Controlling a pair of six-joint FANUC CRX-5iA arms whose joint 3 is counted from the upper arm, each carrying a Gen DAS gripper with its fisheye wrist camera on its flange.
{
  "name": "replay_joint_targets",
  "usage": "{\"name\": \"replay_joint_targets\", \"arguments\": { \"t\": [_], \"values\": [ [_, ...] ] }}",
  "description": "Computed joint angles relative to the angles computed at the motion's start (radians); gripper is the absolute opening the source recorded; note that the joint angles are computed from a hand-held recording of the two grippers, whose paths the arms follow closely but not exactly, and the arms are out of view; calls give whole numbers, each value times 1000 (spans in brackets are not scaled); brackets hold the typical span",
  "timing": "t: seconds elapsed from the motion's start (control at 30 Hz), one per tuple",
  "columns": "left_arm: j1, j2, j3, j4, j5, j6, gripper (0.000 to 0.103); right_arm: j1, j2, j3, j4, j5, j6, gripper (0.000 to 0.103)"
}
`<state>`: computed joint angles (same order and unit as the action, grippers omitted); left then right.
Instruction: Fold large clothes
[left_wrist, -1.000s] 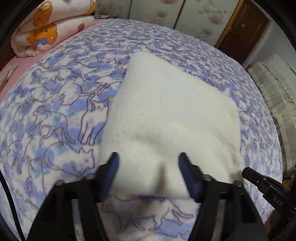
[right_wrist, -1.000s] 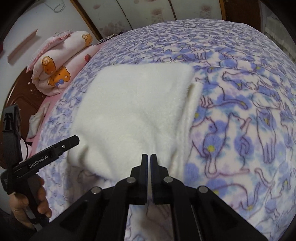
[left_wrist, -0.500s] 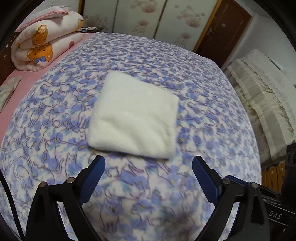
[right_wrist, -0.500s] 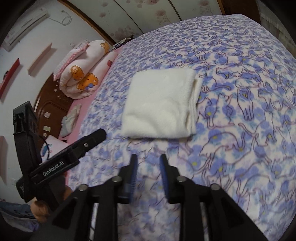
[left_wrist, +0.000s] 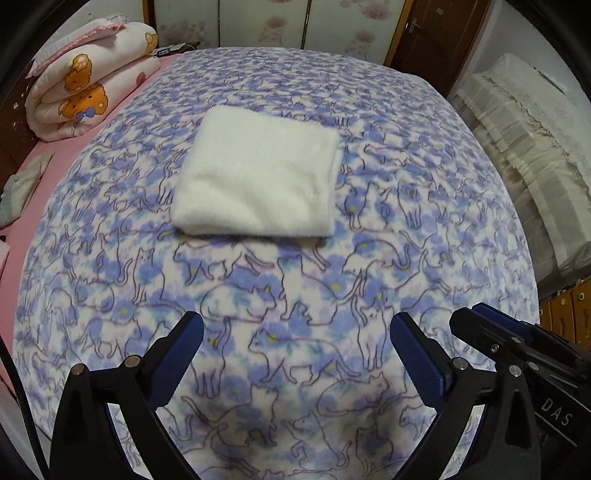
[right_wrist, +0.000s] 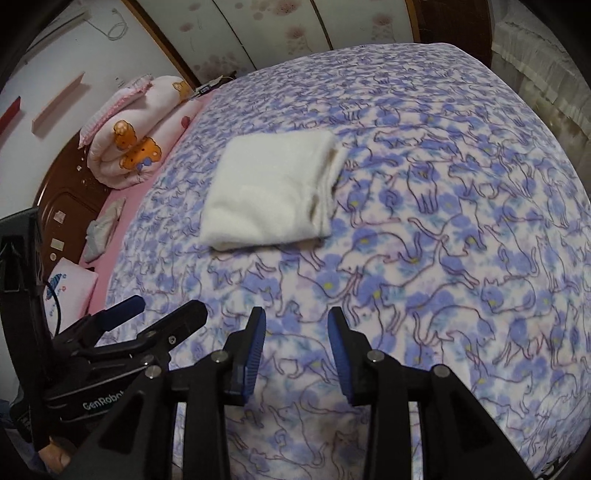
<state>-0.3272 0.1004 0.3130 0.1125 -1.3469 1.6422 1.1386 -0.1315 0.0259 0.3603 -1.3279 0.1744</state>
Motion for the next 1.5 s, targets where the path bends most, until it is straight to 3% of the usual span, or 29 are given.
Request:
{"name": "replay_joint_targets", "arguments": {
  "t": [0.1, 0.17, 0.3, 0.57, 0.77, 1.0, 1.5],
  "values": [
    [0, -39, -66, 9, 61, 11, 100, 34, -39, -68, 32, 18, -37, 41],
    [-8, -63, -102, 2, 99, 21, 100, 63, -66, -119, 70, 32, -73, 51],
    [-50, -94, -152, -55, 151, 60, 100, 115, -110, -211, 141, 57, -147, 53],
    [-136, -193, -292, -117, 256, 116, 100, 281, -203, -376, 265, -17, -371, 53],
    [-223, -269, -298, -198, 197, 207, 100, 433, -257, -394, 268, -152, -527, 53],
    [-311, -322, -277, -251, 113, 260, 100, 607, -248, -335, 299, -355, -584, 53],
    [-452, -342, -223, -328, 0, 345, 100, 803, -269, -316, 305, -523, -687, 53]
  ]
}}
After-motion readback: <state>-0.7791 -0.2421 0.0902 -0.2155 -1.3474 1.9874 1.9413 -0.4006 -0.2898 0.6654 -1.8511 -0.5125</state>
